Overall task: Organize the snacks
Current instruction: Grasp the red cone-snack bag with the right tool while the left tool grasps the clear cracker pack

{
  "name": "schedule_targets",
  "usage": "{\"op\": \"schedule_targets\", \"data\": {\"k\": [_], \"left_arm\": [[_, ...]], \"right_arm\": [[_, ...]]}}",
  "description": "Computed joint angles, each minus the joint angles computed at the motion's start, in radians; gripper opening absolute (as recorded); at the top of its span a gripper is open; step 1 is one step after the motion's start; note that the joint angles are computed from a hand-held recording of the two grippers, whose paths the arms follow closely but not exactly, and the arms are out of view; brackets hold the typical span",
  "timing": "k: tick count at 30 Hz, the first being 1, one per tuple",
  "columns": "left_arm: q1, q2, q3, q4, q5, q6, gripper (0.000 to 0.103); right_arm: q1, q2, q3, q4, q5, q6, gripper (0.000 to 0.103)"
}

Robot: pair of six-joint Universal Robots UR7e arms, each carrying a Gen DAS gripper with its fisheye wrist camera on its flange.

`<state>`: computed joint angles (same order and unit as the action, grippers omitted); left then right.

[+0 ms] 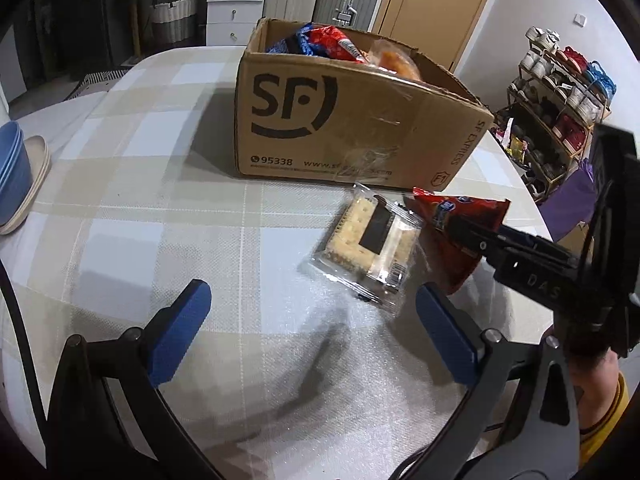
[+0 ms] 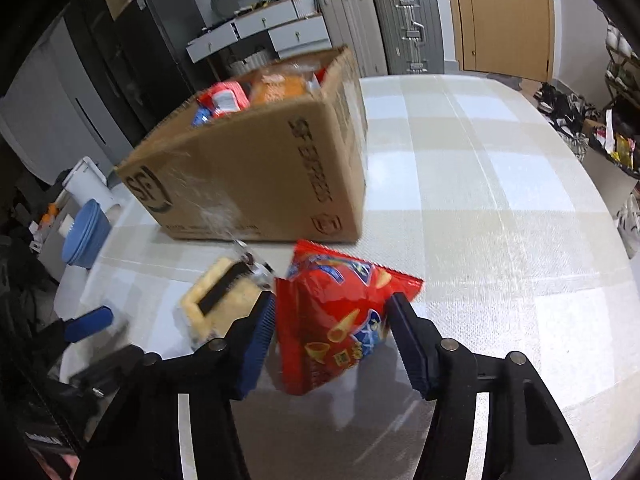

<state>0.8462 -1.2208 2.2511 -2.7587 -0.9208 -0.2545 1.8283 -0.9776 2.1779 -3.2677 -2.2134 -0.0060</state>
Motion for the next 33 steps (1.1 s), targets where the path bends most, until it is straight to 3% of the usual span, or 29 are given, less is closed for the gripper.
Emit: {"op": "schedule_targets", "data": {"k": [5,8,14,21,27,33], "left_arm": [[0.01,0.011,-0.005,0.0,0.004,-0.002,0.102],[0.008,0.01,0.003,0.0,0.006,-0.009,0.102],[0.002,0.003,0.022,0.011,0.003,-0.028,0.102],[-0.016,-0.017,0.042,0.023,0.018,-0.053,0.102],[-0.016,0.005,0.026,0.008,0.033,-0.033,0.102],[-0.007,0.091,-0.047,0.015,0.021,0.019,0.102]], "right_arm": [[-0.023,-0.005,0.023,-0.042,0.037,-0.019,0.053],[-0.036,-0.015,0.046,-0.084,0.095,-0.054,0.042],[-0.052,-0.035,0.092,-0.164,0.156,-0.058,0.034],[-0.058,-0.081,0.17,-0.298,0.239,-0.072,0.033],[-0.114,-0.113,0.273,-0.522,0.427,-0.095,0.033],[-0.142,-0.127,0.29,-0.534,0.484,-0.078,0.033]]}}
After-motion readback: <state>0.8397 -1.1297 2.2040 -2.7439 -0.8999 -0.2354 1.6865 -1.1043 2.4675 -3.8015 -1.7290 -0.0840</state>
